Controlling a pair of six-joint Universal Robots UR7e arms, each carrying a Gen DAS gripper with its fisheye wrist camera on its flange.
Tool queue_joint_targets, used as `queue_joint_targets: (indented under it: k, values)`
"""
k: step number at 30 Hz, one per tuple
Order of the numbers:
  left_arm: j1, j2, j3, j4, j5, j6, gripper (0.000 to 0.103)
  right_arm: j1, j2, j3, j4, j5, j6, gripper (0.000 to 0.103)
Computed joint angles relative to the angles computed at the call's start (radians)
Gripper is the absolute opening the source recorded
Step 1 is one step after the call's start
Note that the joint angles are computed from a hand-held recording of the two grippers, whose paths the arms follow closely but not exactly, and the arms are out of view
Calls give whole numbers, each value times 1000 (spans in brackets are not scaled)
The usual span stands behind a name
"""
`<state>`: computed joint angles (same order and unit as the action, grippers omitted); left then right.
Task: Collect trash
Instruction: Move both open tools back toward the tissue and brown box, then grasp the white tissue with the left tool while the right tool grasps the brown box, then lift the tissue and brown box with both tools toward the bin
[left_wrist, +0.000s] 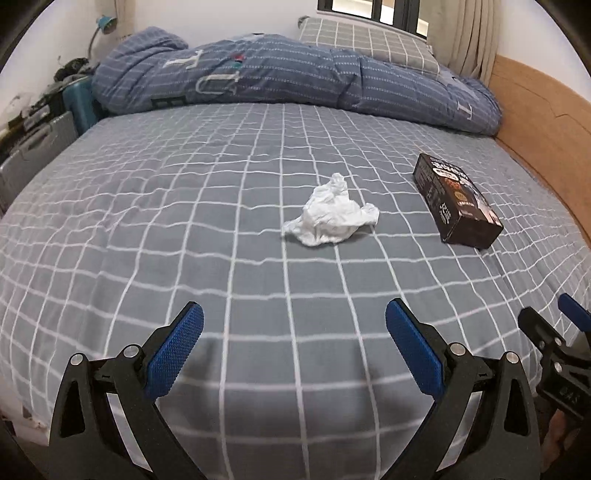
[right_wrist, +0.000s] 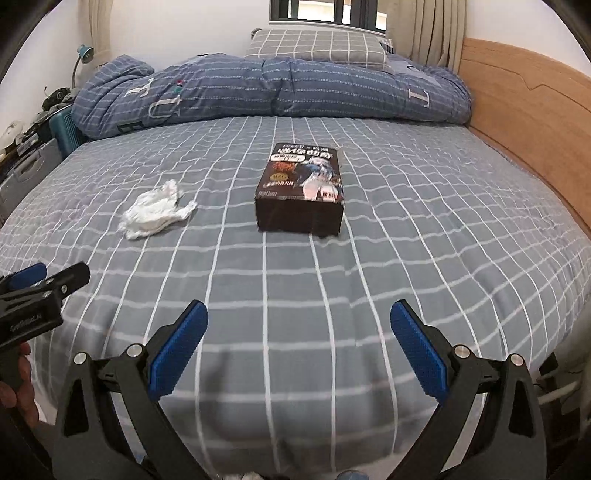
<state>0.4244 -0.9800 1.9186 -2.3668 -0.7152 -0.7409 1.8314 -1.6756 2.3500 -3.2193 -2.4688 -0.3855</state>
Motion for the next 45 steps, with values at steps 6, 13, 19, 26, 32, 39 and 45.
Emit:
queue_joint_targets:
  k: [6, 13, 19, 26, 32, 39, 45]
  values:
    - [45, 57, -67, -35, 7, 81, 96, -52, 67, -74, -26, 26, -32, 95]
    - [96, 129, -159, -35, 6, 143, 94, -102, 133, -159, -28, 68, -38, 95]
    - [132, 185, -228, -49, -15, 197, 84, -138, 181, -231, 12, 105, 4, 95]
    - [160, 240, -297, -3, -58, 232, 64, -159, 234, -293, 48, 126, 41, 95]
    - [176, 261, -324, 3, -84, 248, 44, -176, 262, -326, 71, 132, 45, 95]
    - [176, 272, -328, -6, -96, 245, 11, -193, 270, -347, 125, 146, 77, 88]
    - [172, 269, -319, -24, -89, 243, 7, -194, 263, -340, 121, 151, 61, 87]
